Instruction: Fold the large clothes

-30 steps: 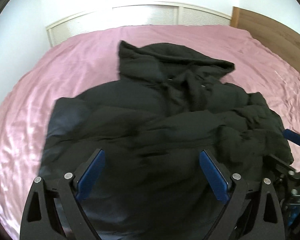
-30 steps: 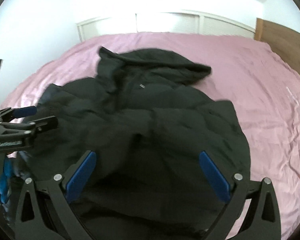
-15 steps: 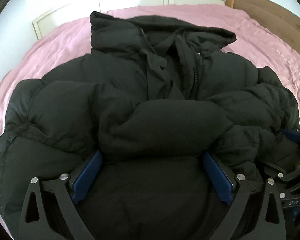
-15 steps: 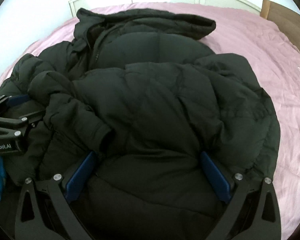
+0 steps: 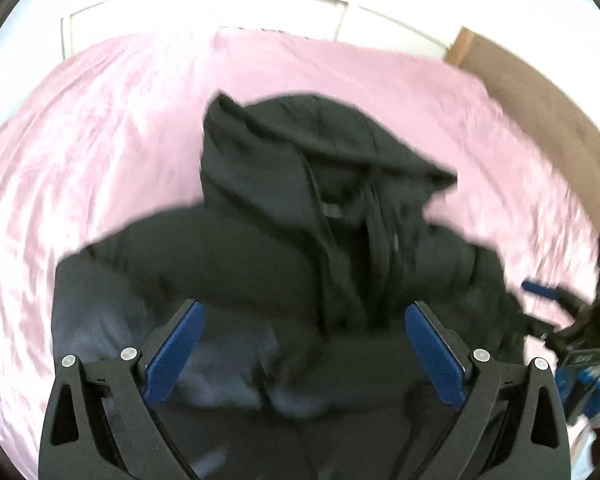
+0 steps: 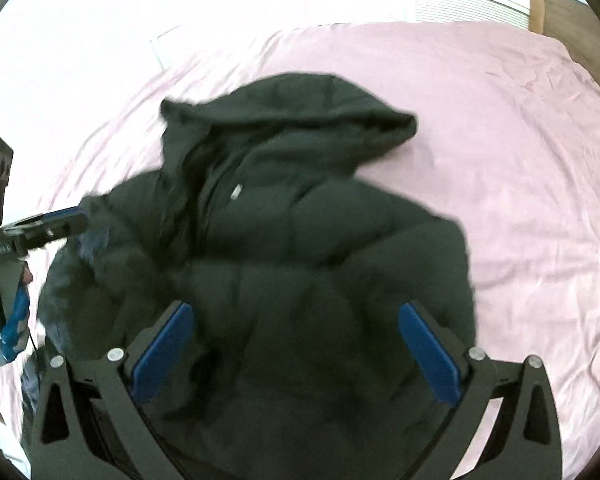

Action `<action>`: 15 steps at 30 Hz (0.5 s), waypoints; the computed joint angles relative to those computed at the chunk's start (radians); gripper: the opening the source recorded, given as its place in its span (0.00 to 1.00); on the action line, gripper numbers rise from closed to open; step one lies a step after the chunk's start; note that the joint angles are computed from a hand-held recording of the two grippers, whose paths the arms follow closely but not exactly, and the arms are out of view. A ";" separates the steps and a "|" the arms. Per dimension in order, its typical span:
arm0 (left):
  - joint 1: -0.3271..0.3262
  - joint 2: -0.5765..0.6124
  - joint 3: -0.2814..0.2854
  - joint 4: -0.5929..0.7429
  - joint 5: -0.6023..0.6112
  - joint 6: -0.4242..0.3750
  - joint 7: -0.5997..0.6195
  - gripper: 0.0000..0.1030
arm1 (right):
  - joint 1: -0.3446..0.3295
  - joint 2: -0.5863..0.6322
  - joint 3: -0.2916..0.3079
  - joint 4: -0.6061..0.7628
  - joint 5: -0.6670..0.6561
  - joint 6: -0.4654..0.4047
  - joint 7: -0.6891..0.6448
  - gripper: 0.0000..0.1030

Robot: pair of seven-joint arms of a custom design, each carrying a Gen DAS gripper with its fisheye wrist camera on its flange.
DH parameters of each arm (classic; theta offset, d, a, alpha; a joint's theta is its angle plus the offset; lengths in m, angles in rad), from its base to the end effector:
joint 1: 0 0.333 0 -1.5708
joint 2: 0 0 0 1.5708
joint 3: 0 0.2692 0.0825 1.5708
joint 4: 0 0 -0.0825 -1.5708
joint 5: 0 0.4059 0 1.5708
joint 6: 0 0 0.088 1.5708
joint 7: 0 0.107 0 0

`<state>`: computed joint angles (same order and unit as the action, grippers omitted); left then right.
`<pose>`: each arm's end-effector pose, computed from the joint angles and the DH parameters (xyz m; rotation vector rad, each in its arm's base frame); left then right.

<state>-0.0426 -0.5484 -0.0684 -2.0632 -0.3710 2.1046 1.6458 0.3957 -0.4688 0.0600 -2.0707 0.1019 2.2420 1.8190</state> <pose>0.4582 -0.0759 0.6727 -1.8976 2.0852 -0.9496 0.4409 0.2253 0.6466 -1.9286 1.6208 -0.2686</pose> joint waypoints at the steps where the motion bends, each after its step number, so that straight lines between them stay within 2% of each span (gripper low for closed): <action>1: -0.001 0.055 0.019 0.053 -0.028 -0.001 -0.006 0.96 | -0.002 0.032 -0.014 0.029 0.016 0.012 -0.004 1.00; 4: 0.009 0.214 0.044 0.206 -0.081 0.004 -0.013 0.96 | -0.022 0.160 -0.057 0.142 0.100 0.060 -0.004 1.00; 9: 0.049 0.497 0.033 0.497 -0.135 -0.009 -0.056 0.96 | -0.086 0.392 -0.067 0.369 0.193 0.104 -0.012 1.00; 15: 0.088 0.829 -0.017 0.906 -0.036 -0.127 -0.146 0.96 | -0.181 0.686 -0.017 0.720 0.295 0.019 -0.062 1.00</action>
<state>0.0452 0.2803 -0.0856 -1.1573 -0.4068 1.9780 1.4995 0.2151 0.2171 0.0431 -1.3506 0.3974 2.2615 1.7565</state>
